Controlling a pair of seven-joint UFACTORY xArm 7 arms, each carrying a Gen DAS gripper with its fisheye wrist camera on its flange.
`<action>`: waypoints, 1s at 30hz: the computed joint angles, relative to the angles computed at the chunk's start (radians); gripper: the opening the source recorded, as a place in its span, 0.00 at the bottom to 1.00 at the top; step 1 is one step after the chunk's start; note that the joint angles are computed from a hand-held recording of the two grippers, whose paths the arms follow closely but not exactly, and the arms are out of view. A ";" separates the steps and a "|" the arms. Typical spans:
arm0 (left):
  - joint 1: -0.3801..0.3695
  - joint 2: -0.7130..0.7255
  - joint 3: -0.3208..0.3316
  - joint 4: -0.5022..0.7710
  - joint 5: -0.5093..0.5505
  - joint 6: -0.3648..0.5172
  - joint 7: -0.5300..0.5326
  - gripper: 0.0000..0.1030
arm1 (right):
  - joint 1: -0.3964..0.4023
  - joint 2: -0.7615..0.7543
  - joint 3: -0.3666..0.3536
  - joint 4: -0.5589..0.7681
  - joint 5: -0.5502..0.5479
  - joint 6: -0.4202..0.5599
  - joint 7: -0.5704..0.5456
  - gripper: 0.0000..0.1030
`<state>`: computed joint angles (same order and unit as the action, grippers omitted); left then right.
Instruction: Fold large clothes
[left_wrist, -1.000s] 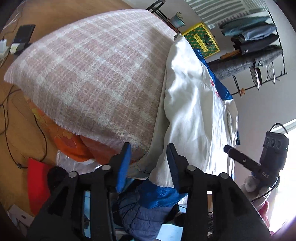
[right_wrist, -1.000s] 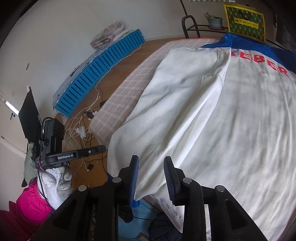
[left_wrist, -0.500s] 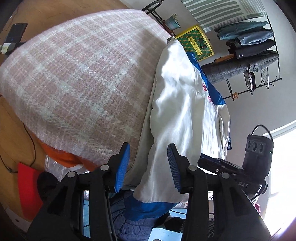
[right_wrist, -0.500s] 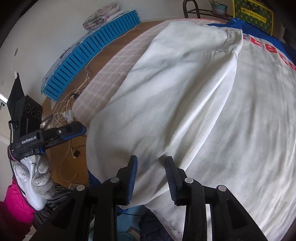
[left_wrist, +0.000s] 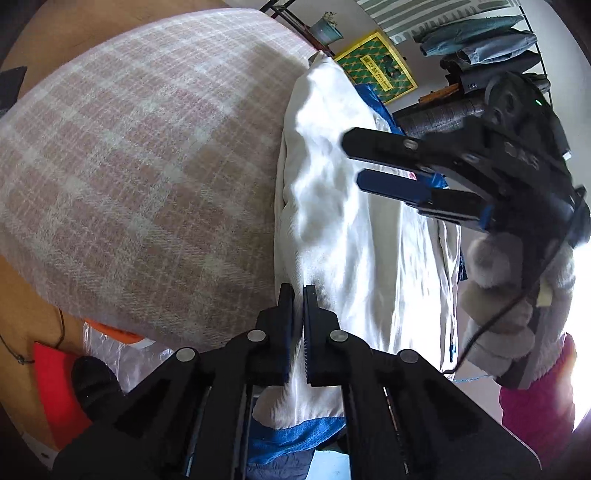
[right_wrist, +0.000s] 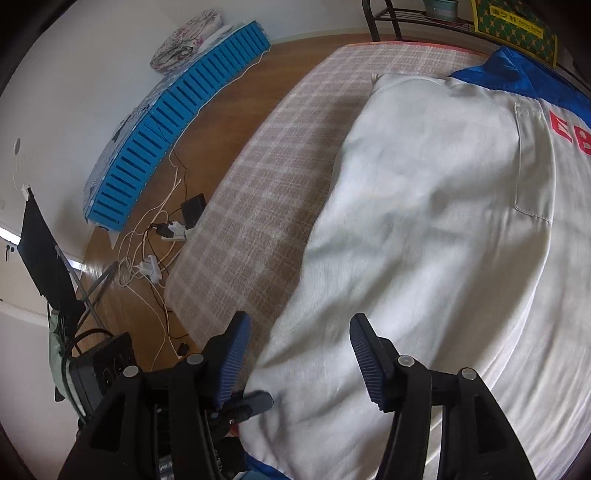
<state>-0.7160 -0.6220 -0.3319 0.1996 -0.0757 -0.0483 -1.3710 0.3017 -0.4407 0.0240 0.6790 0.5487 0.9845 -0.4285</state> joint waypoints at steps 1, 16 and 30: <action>0.007 -0.001 -0.007 0.009 0.004 0.004 0.001 0.02 | 0.003 0.027 0.015 0.015 -0.012 -0.008 0.012 0.58; -0.010 -0.006 0.028 0.047 -0.002 0.058 0.085 0.22 | 0.044 0.061 0.066 -0.040 -0.258 -0.159 0.108 0.01; -0.296 0.091 0.360 -0.027 0.045 -0.162 0.130 0.67 | -0.009 -0.022 -0.030 -0.030 -0.064 -0.063 -0.041 0.00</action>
<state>-1.0121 -0.5306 0.0284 0.1726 -0.0311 -0.2099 -1.2406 0.2926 -0.4623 -0.0060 0.6491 0.4846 0.9215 -0.4694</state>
